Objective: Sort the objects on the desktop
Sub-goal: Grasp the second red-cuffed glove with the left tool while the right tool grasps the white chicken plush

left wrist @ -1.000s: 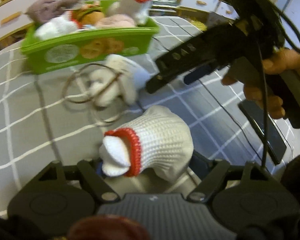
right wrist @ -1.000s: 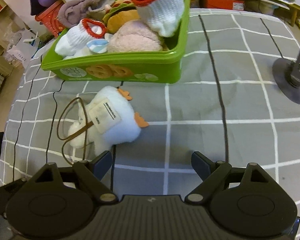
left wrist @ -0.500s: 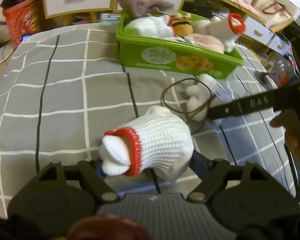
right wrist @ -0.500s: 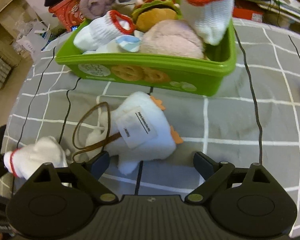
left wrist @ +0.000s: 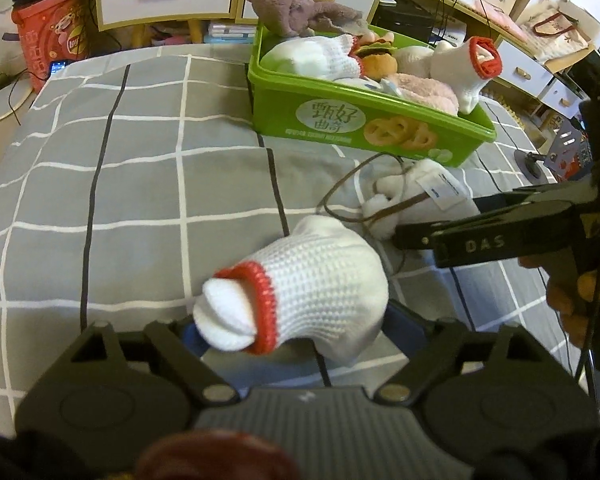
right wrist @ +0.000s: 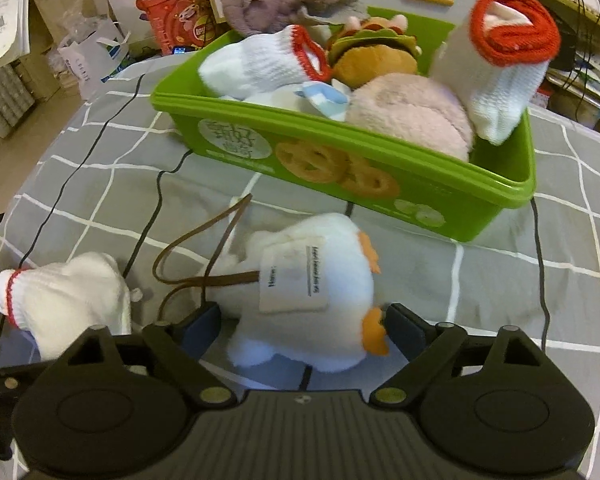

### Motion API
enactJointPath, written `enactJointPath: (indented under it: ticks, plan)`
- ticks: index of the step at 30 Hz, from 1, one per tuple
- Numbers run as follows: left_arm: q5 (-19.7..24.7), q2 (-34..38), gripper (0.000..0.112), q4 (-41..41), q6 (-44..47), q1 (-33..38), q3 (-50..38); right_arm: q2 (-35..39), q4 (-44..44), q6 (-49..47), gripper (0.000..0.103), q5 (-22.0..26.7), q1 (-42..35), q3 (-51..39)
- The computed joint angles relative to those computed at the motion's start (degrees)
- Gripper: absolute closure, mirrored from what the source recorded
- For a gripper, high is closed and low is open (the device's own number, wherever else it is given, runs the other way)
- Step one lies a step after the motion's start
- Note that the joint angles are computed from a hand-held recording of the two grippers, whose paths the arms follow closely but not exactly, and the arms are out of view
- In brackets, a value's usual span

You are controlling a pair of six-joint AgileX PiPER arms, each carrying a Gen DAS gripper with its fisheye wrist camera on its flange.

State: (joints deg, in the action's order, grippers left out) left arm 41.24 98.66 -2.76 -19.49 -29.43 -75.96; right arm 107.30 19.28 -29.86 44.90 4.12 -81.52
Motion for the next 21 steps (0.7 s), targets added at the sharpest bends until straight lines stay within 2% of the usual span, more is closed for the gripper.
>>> enactJointPath:
  ticks: [2, 6, 21]
  plan:
    - [-0.18, 0.08, 0.029, 1.65, -1.32, -0.64, -0.42, -0.39, -0.56, 0.46, 0.036, -0.56, 0.69, 0.2]
    - [-0.67, -0.04, 0.032, 3.79, -1.94, -1.56, -0.35, -0.83, -2.37, 3.19, 0.043, -0.26, 1.39, 0.07]
    - [-1.61, -2.63, 0.033, 2.69, -2.39, -0.26, 1.89, -3.07, 0.09, 4.85, 0.045, 2.02, -1.0, -1.44]
